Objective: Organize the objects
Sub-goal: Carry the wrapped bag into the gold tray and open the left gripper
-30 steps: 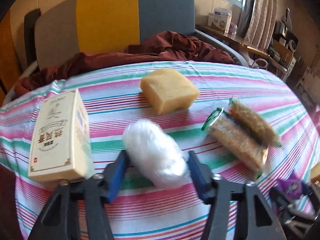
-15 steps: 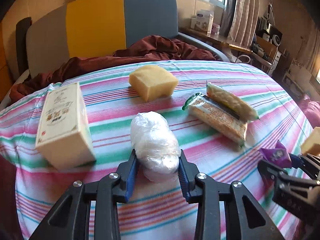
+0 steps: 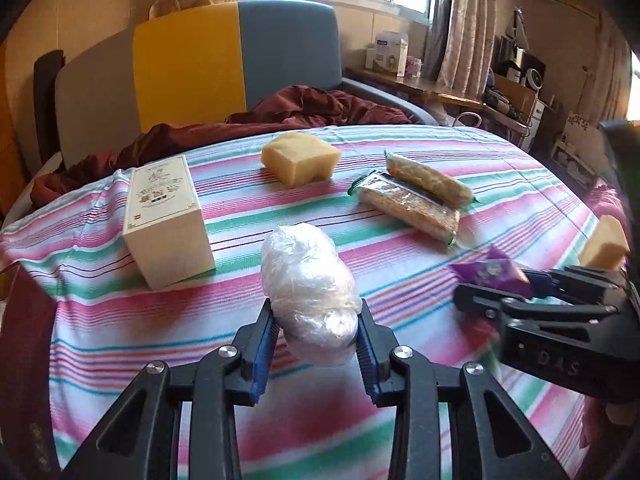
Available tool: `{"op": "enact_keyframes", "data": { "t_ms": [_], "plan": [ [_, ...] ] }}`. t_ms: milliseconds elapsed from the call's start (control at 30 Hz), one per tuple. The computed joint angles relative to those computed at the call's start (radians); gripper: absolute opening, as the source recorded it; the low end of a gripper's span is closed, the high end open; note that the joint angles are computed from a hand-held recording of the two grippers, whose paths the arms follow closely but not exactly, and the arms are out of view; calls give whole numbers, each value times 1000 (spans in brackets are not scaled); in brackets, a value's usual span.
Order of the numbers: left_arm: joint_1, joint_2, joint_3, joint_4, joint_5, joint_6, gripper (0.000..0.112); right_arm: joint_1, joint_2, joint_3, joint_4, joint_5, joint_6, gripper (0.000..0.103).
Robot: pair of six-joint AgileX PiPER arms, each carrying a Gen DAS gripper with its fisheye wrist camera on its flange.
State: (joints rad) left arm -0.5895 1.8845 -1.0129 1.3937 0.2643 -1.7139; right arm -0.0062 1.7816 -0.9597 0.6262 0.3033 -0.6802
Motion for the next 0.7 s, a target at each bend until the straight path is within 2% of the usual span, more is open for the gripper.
{"op": "enact_keyframes", "data": {
  "t_ms": [100,300,400,533,700],
  "plan": [
    [-7,-42,58,158,1,-165,36,21,-17,22,62,-9,-77,48],
    [1,-132,151,265,-47,-271,36,28,-44,47,242,7,-279,47],
    [-10,-189,202,259,-62,-264,36,28,-49,56,305,23,-349,47],
    [-20,-287,275,255,-81,-279,36,44,-53,63,306,21,-361,47],
    [8,-427,361,117,-110,-170,36,62,-60,81,343,17,-416,47]
  ]
}}
